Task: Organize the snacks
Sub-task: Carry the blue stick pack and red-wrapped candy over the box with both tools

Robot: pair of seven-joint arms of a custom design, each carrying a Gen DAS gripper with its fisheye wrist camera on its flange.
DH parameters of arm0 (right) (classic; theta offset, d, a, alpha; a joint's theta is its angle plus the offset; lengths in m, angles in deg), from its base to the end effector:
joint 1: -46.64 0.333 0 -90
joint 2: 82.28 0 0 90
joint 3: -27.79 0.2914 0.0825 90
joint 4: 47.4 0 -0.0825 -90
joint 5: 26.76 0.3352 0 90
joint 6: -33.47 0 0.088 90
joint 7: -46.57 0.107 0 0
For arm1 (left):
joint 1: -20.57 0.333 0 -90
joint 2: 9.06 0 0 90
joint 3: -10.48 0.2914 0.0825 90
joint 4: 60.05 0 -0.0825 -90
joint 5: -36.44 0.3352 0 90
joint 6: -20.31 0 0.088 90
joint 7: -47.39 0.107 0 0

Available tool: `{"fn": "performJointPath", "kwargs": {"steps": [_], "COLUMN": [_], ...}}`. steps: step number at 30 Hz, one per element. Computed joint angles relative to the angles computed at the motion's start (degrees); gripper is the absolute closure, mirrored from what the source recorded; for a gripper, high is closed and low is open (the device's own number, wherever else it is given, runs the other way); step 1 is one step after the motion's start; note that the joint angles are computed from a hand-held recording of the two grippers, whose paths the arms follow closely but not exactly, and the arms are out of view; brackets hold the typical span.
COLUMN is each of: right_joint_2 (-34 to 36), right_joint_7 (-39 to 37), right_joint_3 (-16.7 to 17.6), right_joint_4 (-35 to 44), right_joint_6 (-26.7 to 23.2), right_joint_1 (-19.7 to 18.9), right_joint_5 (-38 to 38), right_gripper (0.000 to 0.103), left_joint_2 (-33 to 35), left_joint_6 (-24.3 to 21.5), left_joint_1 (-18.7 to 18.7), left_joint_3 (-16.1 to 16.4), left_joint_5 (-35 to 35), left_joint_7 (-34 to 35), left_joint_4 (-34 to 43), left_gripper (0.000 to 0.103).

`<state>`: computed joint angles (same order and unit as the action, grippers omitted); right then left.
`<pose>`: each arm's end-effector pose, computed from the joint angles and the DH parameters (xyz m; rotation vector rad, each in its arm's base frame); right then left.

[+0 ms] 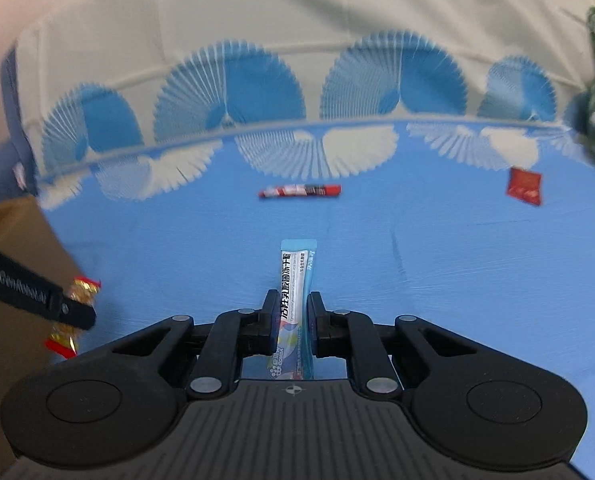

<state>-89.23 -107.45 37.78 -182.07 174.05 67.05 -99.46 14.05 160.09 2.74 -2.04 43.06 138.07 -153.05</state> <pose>0.4066 0.2397 0.4068 -1.1909 2.0909 -0.9168 0.5711 -0.3110 0.4377 -1.3672 2.5258 -0.5253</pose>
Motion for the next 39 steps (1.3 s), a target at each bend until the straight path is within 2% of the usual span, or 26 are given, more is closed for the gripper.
{"fn": "performJointPath", "kwargs": {"steps": [3, 6, 11, 17, 23, 29, 35, 39], "right_joint_2": [-4.8, -8.0, -7.7, -1.9, 5.4, 13.1, 17.0, 18.4], "right_joint_7": [1.0, 0.9, 0.1, -0.9, -2.5, -7.4, -10.2, -12.0], "right_joint_3": [3.4, 7.1, 12.3, 15.4, 15.9, 14.7, 12.0, 9.6], "right_joint_4": [-0.8, 0.1, 6.0, 16.2, 26.7, 36.3, 42.3, 44.7], "right_joint_6": [-5.5, -10.5, -16.8, -21.6, -25.0, -29.4, -34.4, -35.7], "right_joint_1": [2.7, 5.3, 9.3, 15.3, 22.5, 29.8, 36.1, 39.4], "right_joint_5": [3.0, 6.4, 9.7, 8.4, 5.3, 4.2, 4.1, 4.2], "right_gripper": [0.088, 0.088, 0.088, 0.088, 0.088, 0.088, 0.088, 0.088], "left_joint_2": [-9.6, -19.5, -33.1, -45.9, -55.3, -62.7, -66.4, -67.3], "left_joint_6": [1.5, 2.2, 2.5, 1.6, -2.3, -3.4, -4.9, -5.1], "left_joint_1": [3.5, 5.7, 7.3, 9.4, 12.1, 14.3, 15.6, 16.1], "left_joint_3": [-1.6, -1.4, 2.5, 7.9, 13.0, 16.5, 18.2, 18.9], "left_joint_5": [-4.9, -10.1, -16.0, -17.3, -18.4, -19.5, -21.5, -22.6], "left_joint_7": [5.4, 11.4, 20.2, 25.7, 30.6, 35.4, 37.3, 38.1], "left_joint_4": [-9.7, -18.5, -29.2, -38.3, -44.1, -49.4, -51.5, -51.7], "left_gripper": [0.084, 0.084, 0.084, 0.084, 0.084, 0.084, 0.084, 0.084]}}
